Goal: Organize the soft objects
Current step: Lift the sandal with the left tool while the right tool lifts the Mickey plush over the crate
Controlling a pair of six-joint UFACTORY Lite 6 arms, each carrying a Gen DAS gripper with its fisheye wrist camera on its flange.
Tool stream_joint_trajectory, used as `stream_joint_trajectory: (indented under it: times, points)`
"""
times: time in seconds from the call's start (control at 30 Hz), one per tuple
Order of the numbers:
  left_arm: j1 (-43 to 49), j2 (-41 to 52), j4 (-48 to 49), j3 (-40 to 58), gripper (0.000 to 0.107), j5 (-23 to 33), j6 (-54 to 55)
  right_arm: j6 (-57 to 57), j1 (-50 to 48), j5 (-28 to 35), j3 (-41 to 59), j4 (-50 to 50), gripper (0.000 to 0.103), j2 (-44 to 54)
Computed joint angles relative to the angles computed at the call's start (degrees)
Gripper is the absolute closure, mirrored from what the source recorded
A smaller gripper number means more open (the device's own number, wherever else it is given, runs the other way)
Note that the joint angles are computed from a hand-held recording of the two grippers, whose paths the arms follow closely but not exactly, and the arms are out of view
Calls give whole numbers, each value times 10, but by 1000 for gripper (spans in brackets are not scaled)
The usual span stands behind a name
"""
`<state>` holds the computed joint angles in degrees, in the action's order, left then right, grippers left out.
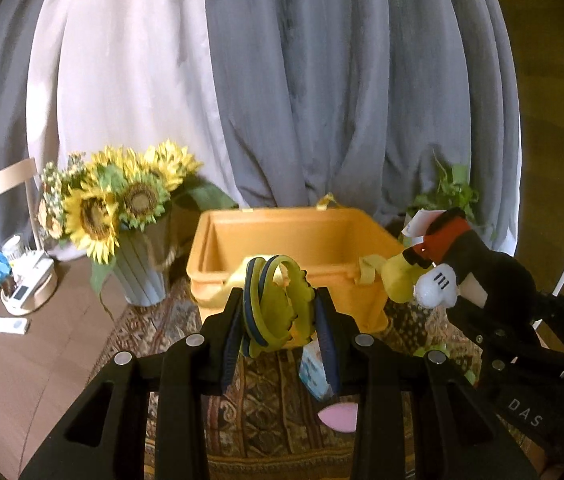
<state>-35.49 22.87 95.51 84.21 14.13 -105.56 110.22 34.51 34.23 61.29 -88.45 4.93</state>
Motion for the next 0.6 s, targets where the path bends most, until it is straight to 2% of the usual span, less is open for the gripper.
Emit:
stream_joint_trajectory:
  times: [0.37,0.6]
  points:
    - [23,16,30,70,73,-12,-9,-23,-11,0,86,-16,43,32]
    - [37,63,-20,156,73,-24,50,-63,-37,-26,167,-9,43,82]
